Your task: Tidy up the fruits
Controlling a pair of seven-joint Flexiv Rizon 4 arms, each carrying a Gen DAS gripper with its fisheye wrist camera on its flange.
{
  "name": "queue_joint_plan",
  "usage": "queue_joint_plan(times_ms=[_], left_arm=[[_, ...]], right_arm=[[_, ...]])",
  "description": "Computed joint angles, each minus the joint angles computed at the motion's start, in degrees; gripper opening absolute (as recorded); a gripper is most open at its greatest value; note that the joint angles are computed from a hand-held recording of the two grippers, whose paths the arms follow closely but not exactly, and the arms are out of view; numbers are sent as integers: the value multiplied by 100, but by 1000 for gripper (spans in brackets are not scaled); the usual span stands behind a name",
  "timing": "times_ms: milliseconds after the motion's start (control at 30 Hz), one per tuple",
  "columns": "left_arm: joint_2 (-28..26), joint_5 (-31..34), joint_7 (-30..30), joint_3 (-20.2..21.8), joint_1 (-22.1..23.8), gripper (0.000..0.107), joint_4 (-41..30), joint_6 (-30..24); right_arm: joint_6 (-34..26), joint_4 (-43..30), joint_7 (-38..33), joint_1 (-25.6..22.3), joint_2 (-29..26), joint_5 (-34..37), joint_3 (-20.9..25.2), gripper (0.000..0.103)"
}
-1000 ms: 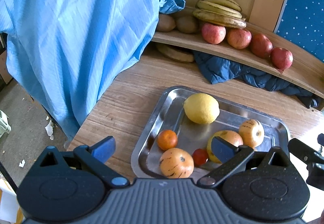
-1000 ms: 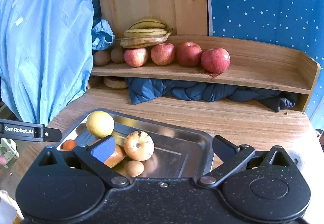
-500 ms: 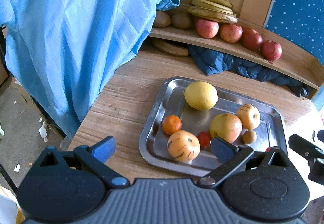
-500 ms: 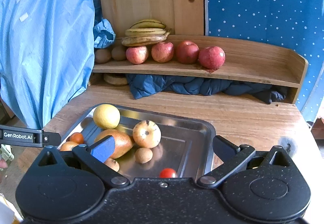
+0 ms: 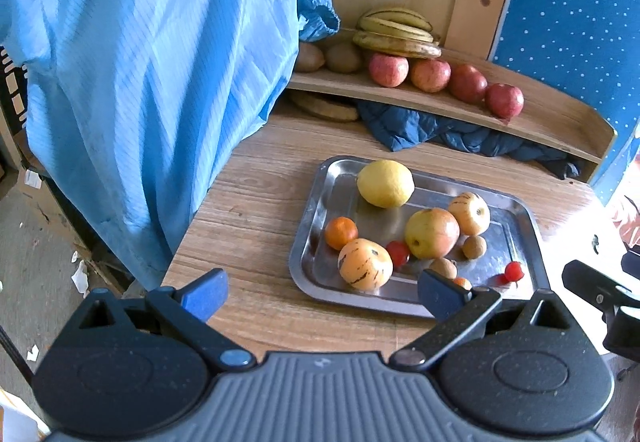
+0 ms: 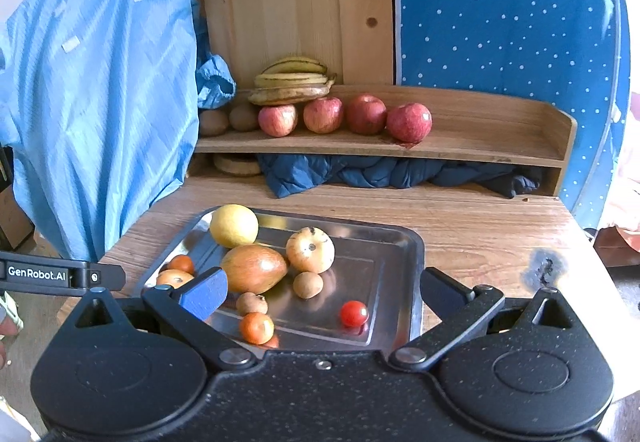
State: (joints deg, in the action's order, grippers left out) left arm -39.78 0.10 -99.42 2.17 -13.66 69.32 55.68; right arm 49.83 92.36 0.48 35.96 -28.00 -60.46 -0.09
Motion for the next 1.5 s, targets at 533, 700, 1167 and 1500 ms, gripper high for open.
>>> queue_joint_plan(times_ms=[533, 700, 1167, 1500], left_arm=[[652, -169, 524, -155, 146, 102, 1131, 715], [818, -208, 607, -157, 152, 102, 1432, 925], [1130, -284, 744, -188, 160, 102, 2005, 1318], [1260, -291, 720, -140, 147, 102, 2191, 1323]], right_arm=[[-687, 75, 518, 357, 201, -214, 220, 102], [-857, 131, 683, 436, 270, -256, 292, 102], [-1178, 237, 844, 581, 393, -246, 490, 102], [-1219, 235, 892, 625, 377, -167, 522, 102]])
